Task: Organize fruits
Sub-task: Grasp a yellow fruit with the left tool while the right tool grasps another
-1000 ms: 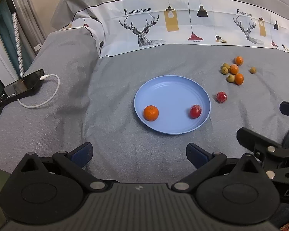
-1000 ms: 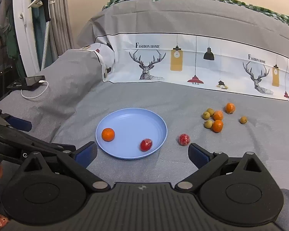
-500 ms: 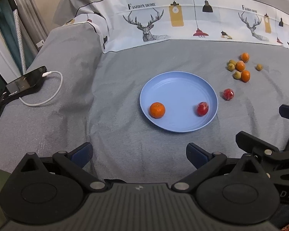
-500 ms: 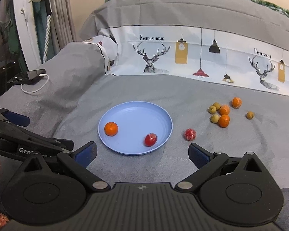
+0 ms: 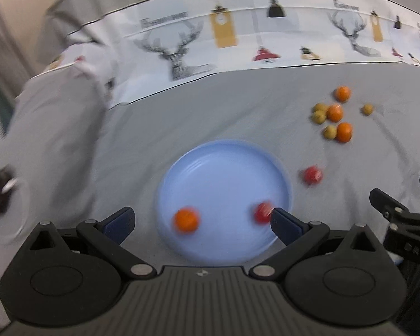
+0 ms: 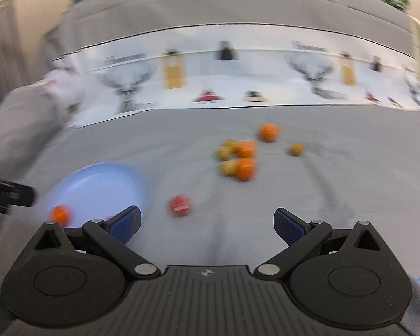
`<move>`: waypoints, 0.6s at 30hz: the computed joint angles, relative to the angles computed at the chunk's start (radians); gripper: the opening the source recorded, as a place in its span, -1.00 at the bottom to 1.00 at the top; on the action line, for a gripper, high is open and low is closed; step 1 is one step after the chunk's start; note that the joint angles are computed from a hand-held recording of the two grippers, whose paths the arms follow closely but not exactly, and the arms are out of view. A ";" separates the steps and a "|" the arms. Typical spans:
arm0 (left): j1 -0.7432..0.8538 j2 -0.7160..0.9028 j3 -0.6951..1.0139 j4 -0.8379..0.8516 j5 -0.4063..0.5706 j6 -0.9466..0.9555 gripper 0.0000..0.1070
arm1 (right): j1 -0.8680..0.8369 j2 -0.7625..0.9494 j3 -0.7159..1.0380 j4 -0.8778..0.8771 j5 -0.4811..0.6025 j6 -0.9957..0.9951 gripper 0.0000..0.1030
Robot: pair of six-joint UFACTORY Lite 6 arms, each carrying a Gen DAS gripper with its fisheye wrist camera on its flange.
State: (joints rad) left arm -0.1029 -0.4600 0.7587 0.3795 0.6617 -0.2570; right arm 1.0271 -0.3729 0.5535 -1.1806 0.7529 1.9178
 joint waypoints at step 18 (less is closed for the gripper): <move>-0.181 1.297 1.056 -0.162 -0.170 0.184 0.92 | -0.871 0.909 0.481 -1.129 -0.335 0.764 0.93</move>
